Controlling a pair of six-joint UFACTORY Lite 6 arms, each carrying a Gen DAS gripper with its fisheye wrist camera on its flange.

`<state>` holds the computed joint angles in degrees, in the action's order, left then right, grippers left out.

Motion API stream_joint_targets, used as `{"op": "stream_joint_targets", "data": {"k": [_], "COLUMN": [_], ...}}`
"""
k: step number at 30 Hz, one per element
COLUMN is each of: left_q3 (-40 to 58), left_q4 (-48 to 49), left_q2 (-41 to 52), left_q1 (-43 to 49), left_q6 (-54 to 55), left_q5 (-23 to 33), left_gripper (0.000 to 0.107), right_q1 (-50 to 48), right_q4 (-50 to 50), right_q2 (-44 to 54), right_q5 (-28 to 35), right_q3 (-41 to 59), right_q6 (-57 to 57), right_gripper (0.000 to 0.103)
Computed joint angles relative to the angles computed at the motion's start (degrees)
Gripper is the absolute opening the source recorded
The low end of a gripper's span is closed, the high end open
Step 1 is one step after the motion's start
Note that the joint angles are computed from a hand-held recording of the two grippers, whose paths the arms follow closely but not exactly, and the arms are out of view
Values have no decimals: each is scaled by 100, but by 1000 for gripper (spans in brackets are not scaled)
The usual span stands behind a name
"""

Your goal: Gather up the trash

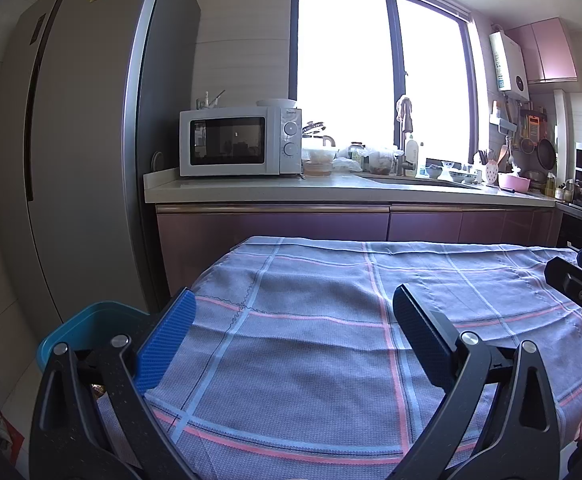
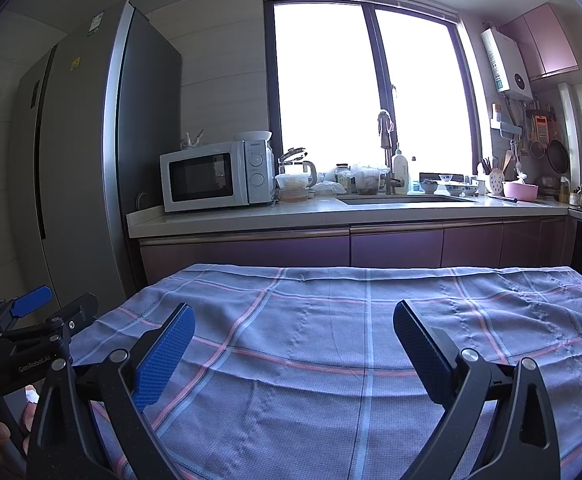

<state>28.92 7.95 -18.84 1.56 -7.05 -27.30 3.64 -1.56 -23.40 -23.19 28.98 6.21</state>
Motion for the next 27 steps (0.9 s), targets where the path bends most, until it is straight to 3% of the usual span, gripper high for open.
{"op": "stream_joint_targets", "data": {"k": [27], "left_q3": [6], "left_q4": [-82], "left_q2": [-63], "left_q1": [-28], "left_q6": [97], "left_q5": [19], "left_gripper": [97], "right_q1": [5], "right_q4": [124], "right_q2": [-69], "right_q5": [48], "right_q3": [-23], "right_q6": [-81], "right_gripper": [96]}}
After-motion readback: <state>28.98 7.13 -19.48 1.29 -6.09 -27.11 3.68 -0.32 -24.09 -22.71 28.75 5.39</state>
